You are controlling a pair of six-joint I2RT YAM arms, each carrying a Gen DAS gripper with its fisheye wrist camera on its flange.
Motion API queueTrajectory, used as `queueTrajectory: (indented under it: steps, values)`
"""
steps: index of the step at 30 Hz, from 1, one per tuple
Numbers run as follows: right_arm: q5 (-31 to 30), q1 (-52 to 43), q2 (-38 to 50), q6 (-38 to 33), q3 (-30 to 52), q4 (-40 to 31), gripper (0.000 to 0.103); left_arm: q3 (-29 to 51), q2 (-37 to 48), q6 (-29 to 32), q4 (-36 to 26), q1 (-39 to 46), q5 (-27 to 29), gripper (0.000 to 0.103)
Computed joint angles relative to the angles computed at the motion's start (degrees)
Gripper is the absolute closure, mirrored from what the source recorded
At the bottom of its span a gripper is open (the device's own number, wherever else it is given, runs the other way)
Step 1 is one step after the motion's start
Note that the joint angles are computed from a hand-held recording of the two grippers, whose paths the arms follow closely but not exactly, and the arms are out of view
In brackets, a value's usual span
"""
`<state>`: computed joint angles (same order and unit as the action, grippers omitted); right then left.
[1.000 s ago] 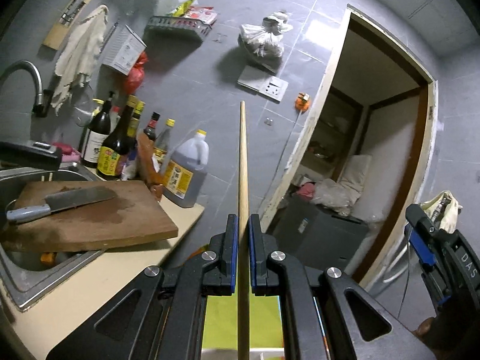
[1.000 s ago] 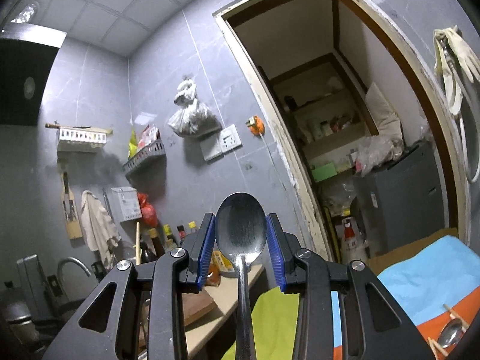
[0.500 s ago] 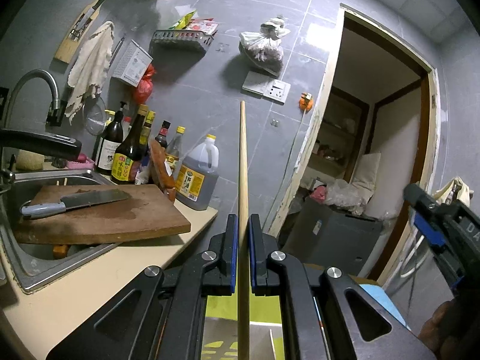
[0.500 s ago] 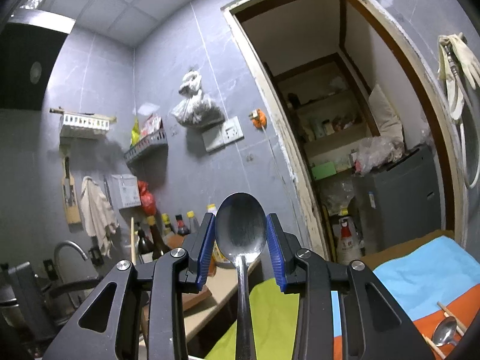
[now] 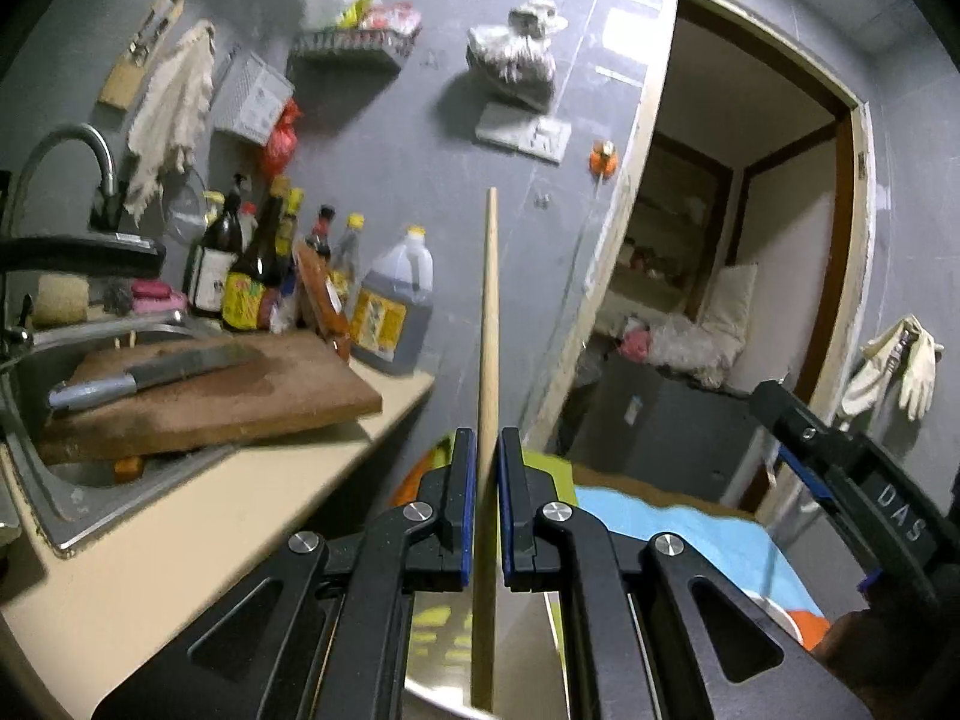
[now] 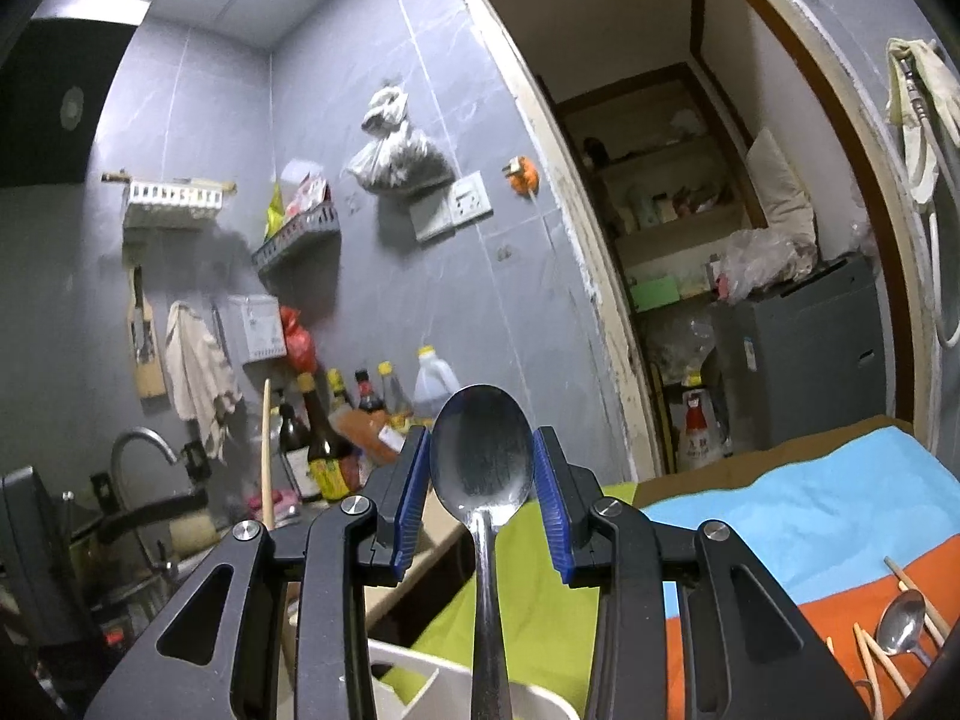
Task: Organize utensils
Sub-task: 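Lift the chopstick and spoon and carry both toward the white basket, then open the left tool over the basket while the right tool releases the spoon, then move both open tools back over the remaining utensils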
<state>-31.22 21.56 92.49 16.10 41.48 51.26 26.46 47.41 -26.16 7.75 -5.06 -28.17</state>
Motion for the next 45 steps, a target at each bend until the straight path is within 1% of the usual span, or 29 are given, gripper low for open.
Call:
queueTrajectory:
  steps: [1,3,5,7,9,10,11,12,15,16,17,18,20,21,22,23,24,25,26,28,30,33,36,40,42,45]
  values:
    - [-0.6,-0.2,-0.1,-0.7,0.0,-1.1,0.070,0.3,-0.3,-0.5,-1.5,0.2,0.9,0.097]
    - [-1.6,-0.6,-0.1,-1.1,-0.1,-1.9,0.070,0.4,-1.3,-1.1,-3.8,-0.2,0.9,0.097]
    - [-2.2,-0.9,-0.4,-1.7,0.0,-3.6,0.070,0.3,-2.2,-1.4,-5.0,-0.4,1.6,0.097]
    - [-3.1,-1.4,-0.7,-2.2,-0.1,-5.0,0.070,0.2,-3.4,-1.1,-6.5,-1.6,0.8,0.096]
    - [-4.2,-2.1,-1.4,-3.0,-0.6,-6.4,0.067,-0.2,-4.9,-0.3,-7.2,-2.8,0.3,0.089]
    - [-4.5,-2.5,-1.9,-3.4,-1.0,-6.7,0.062,-0.2,-5.6,-0.2,-7.5,-3.3,0.3,0.081]
    - [-4.8,-2.7,-2.4,-3.6,-1.2,-7.1,0.060,-0.3,-6.6,-0.3,-8.1,-3.9,0.3,0.073]
    - [-5.7,-3.3,-3.0,-4.0,-1.4,-7.6,0.059,-0.3,-7.5,-0.4,-8.5,-4.5,0.1,0.071]
    - [-6.5,-4.6,-4.9,-5.7,-2.0,-8.4,0.057,0.9,-9.0,-0.4,-10.6,-8.3,-3.4,0.064]
    - [-7.2,-5.4,-5.7,-6.1,-2.3,-8.7,0.053,1.6,-8.9,-0.3,-11.3,-9.7,-4.7,0.058]
    - [-7.7,-6.3,-6.5,-6.3,-2.5,-8.8,0.047,2.1,-8.9,-0.3,-11.6,-11.1,-6.1,0.051]
    - [-8.4,-7.6,-7.5,-6.3,-3.1,-8.4,0.045,2.7,-8.9,-0.2,-11.9,-12.6,-7.5,0.048]
    - [-9.8,-10.2,-9.3,-6.5,-3.6,-8.5,0.038,4.1,-8.3,0.1,-12.7,-16.3,-10.8,0.039]
    - [-10.6,-11.8,-10.2,-6.6,-4.1,-8.3,0.029,5.0,-7.6,0.4,-12.9,-18.3,-12.9,0.035]
    - [-11.0,-13.1,-10.9,-6.5,-4.5,-7.9,0.020,5.6,-7.0,0.7,-12.8,-20.1,-14.7,0.028]
    - [-11.7,-14.8,-11.6,-6.1,-5.0,-7.0,0.016,6.0,-6.4,1.2,-12.3,-22.1,-16.6,0.022]
    - [-12.6,-16.9,-12.4,-5.7,-5.6,-5.6,0.014,6.4,-5.7,1.7,-11.5,-23.6,-18.1,0.018]
    - [-13.0,-18.2,-12.6,-5.7,-6.0,-4.7,0.009,6.8,-4.8,1.9,-10.8,-25.7,-20.1,0.011]
    - [-13.4,-20.2,-13.1,-5.8,-6.6,-3.3,0.004,7.3,-3.8,1.8,-10.2,-27.4,-21.8,0.006]
    - [-15.0,-23.3,-13.3,-5.5,-7.0,-1.6,0.000,8.0,-2.0,2.4,-8.6,-30.2,-24.1,0.005]
    - [-16.7,-26.9,-13.1,-6.1,-7.0,-0.7,0.000,9.4,1.0,3.5,-7.3,-33.4,-26.3,0.004]
    - [-18.2,-30.7,-12.3,-8.1,-6.3,-1.5,0.000,11.1,5.4,5.2,-5.6,-36.6,-27.8,0.004]
    - [-19.6,-34.4,-10.7,-10.3,-5.8,-1.4,0.000,12.8,9.7,5.2,-4.8,-38.5,-27.3,0.004]
    - [-21.3,-38.5,-8.1,-13.9,-4.3,-3.2,0.000,14.9,14.4,3.5,-6.0,-39.6,-25.4,0.004]
    - [-21.8,-40.0,-6.6,-16.5,-3.1,-5.5,0.000,16.2,17.0,2.6,-6.9,-39.9,-23.9,0.004]
    - [-21.8,-41.4,-4.5,-21.1,-1.3,-9.5,0.000,18.3,20.9,2.0,-8.4,-41.0,-23.1,0.004]
